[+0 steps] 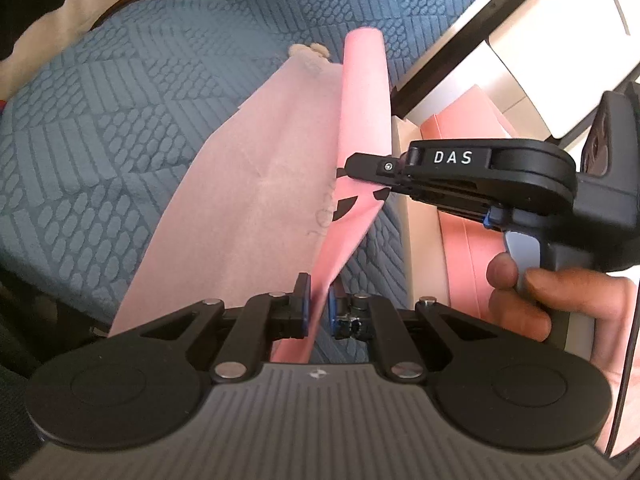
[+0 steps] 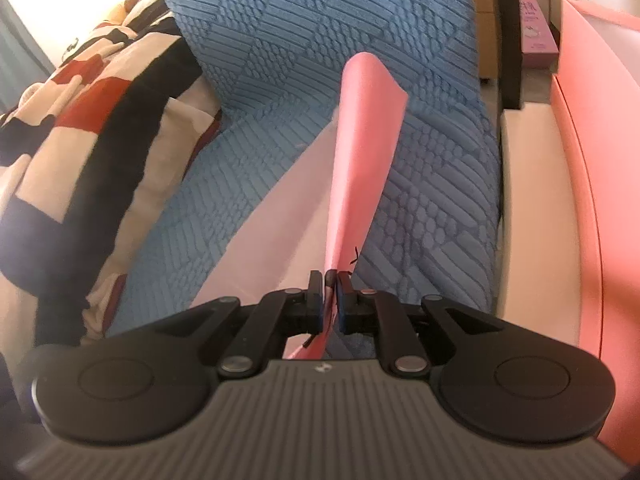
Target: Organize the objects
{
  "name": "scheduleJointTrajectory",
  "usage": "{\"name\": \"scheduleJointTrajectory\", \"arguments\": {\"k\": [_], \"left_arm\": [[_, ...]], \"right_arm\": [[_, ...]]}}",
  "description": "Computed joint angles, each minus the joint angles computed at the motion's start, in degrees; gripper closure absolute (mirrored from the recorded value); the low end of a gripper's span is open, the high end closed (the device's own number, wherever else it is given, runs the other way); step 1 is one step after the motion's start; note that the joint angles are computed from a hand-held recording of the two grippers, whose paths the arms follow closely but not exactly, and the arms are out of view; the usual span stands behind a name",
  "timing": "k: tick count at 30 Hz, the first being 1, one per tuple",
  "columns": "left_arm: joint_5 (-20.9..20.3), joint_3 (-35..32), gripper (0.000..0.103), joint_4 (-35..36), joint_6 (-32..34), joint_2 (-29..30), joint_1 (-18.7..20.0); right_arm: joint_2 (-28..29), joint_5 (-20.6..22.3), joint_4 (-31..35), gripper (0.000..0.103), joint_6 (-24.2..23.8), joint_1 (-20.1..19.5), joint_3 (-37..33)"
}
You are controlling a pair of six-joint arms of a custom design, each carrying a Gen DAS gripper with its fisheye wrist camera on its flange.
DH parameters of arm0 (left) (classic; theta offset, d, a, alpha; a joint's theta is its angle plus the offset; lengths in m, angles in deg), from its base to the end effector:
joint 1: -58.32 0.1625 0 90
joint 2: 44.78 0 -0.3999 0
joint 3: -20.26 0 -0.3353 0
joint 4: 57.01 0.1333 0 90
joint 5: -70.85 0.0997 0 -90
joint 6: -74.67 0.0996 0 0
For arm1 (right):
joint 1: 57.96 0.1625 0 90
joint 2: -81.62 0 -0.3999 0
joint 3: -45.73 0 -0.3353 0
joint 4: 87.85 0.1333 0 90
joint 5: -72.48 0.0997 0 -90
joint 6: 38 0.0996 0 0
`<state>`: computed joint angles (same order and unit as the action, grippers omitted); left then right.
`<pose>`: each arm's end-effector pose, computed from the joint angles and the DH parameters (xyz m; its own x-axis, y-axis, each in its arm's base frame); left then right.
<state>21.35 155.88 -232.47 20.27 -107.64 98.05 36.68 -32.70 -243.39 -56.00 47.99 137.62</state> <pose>-0.1778 -0.4052 0.1462 -0.9569 -0.2197 -0.1901 -0.0477 0.7643 -0.6431 0.2782 -0.5831 0.1406 -0.8239 -0.4575 0.3346 -0.5416 0.8096 -0.2265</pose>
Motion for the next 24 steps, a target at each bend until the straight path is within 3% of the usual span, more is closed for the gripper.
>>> {"name": "scheduleJointTrajectory", "arguments": {"k": [19, 24], "left_arm": [[-0.1, 0.8, 0.092, 2.0, -2.4, -5.4, 3.9], [-0.2, 1.1, 0.092, 1.8, -3.8, -6.1, 4.7]], "right_arm": [[7.3, -3.1, -1.8, 0.091, 1.1, 2.6, -4.9], [8.3, -2.4, -6.4, 0.077, 1.0, 3.0, -4.3]]}}
